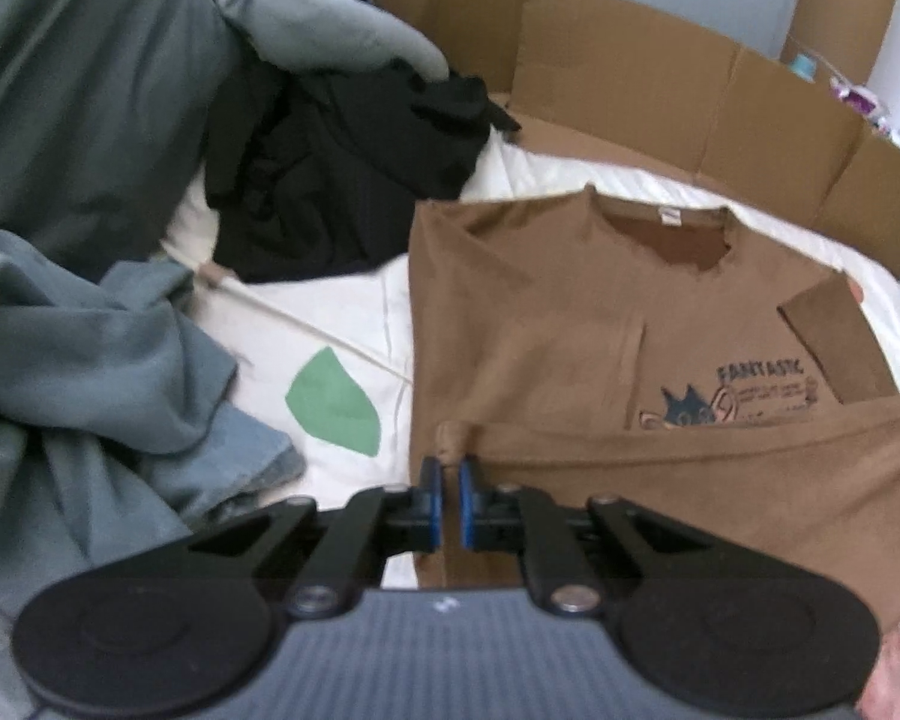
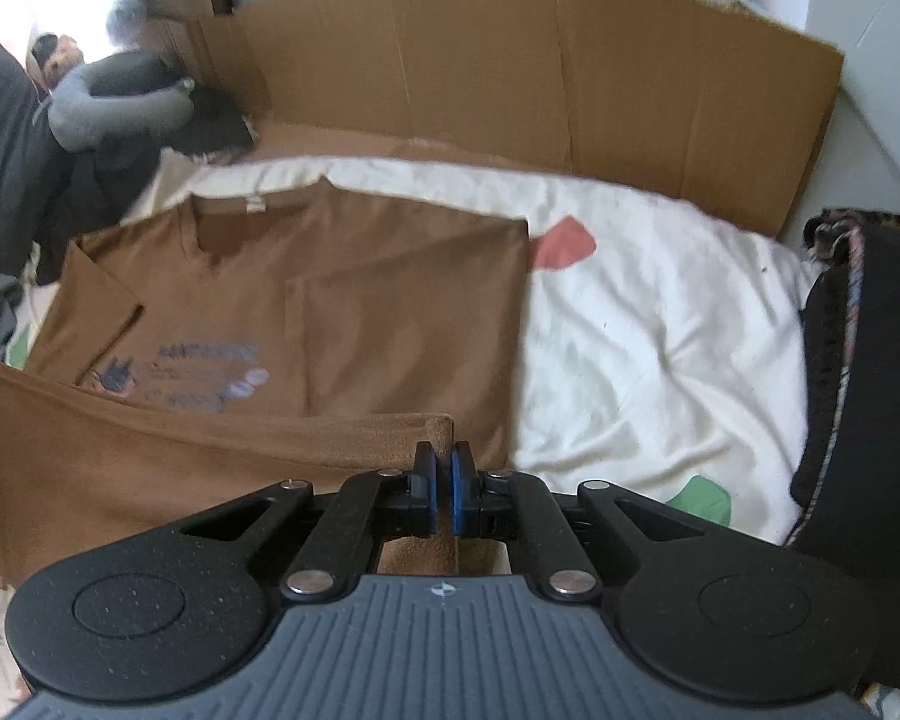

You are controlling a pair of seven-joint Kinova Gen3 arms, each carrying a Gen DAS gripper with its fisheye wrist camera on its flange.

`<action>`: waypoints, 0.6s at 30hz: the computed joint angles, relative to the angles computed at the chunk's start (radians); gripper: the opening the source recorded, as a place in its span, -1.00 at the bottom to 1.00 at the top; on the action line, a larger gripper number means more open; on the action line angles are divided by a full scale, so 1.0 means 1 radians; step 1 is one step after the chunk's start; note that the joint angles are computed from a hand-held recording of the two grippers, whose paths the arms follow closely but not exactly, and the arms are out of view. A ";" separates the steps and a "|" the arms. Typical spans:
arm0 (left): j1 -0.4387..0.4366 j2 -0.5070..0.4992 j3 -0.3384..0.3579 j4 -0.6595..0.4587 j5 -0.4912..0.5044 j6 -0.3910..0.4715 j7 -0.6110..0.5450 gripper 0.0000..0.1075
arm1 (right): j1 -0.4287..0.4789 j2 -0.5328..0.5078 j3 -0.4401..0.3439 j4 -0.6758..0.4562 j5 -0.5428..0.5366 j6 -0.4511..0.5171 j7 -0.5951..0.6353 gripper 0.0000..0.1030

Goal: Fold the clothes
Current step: 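Lift the hem with both grippers and fold it toward the collar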

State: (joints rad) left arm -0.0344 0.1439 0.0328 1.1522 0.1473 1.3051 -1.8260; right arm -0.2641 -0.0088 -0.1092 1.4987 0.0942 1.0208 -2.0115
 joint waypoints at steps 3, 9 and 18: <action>0.006 -0.021 -0.002 -0.016 -0.009 0.018 0.040 -0.88 | -0.010 -0.019 -0.012 -0.022 0.031 0.031 -0.059 -0.95; 0.019 -0.034 0.002 -0.092 -0.025 0.075 0.084 -0.89 | -0.024 -0.054 -0.036 -0.073 0.069 0.108 -0.132 -0.95; 0.038 -0.026 0.008 -0.243 -0.054 0.152 0.139 -0.89 | -0.018 -0.093 -0.053 -0.159 0.097 0.168 -0.156 -0.95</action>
